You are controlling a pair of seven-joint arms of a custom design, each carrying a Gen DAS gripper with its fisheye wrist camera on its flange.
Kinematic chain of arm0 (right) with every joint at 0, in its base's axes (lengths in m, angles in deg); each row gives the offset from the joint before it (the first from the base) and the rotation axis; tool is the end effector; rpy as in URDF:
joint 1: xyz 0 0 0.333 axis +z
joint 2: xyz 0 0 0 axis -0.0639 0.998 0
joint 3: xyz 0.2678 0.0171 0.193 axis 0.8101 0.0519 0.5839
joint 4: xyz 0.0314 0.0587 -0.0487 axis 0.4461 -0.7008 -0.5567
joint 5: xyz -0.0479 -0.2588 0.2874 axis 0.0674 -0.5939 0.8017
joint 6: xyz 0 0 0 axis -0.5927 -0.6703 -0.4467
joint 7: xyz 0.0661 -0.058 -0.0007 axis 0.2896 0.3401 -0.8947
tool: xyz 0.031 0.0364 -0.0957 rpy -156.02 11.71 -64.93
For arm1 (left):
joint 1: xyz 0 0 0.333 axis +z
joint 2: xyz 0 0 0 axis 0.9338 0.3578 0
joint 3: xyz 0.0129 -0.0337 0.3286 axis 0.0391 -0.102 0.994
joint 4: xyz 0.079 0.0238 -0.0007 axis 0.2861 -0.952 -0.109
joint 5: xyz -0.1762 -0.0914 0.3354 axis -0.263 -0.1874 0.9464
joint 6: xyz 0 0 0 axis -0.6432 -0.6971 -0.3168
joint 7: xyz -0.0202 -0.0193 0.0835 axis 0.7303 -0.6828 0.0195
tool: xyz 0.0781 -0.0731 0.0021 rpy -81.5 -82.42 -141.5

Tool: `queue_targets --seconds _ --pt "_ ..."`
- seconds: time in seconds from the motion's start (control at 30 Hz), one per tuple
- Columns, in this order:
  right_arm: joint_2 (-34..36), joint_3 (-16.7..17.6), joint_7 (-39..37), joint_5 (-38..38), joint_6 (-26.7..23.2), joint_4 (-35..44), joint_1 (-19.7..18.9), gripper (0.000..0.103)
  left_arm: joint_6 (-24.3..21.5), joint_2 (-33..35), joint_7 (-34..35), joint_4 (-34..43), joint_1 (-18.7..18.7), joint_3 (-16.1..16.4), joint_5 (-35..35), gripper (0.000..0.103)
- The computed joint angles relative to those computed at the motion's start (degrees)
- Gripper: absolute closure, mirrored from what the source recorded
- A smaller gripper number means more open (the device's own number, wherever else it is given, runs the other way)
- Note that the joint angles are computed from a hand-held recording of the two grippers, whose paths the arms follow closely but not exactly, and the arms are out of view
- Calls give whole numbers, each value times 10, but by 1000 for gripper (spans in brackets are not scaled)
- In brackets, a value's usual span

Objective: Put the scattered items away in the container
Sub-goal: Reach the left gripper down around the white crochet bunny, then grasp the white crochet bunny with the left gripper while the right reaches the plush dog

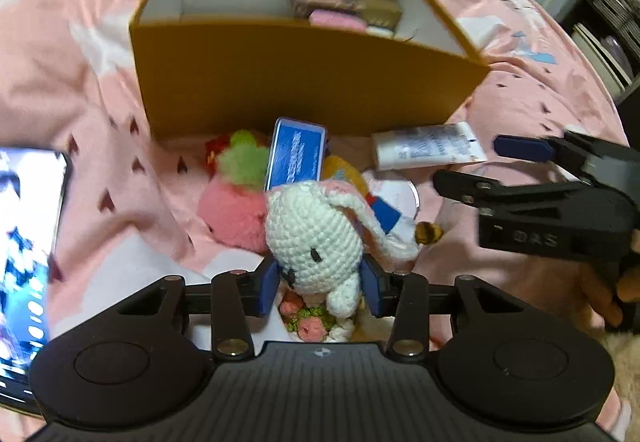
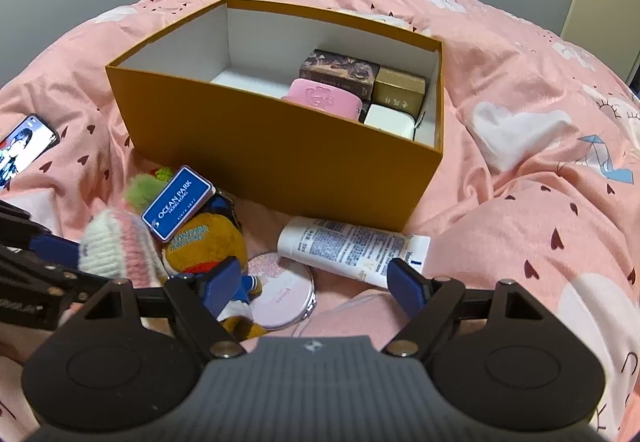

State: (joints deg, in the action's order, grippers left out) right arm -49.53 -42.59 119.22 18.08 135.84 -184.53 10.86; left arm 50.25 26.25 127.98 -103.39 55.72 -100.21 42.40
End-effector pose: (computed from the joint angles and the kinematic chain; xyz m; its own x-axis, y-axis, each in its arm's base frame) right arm 0.5515 0.1865 0.4284 -0.0341 -0.9985 0.0430 -0.7689 -0.0013 -0.6394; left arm 0.6721 -0.3131 0.4038 -0.6746 -0.7089 0.2057 -0.7114 0.5500 -0.4375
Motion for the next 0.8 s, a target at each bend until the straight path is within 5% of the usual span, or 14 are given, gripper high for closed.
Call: queue_targets --seconds 0.23,0.57,0.8 --pt "6 -1 -9 -4 9 14 2 21 -4 -21 20 6 8 -1 -6 54" --pt "31 -1 -56 33 26 38 7 21 -45 91 -71 156 -15 21 31 52" --pt "48 1 -112 87 19 47 9 25 -21 101 -79 152 -11 14 34 43"
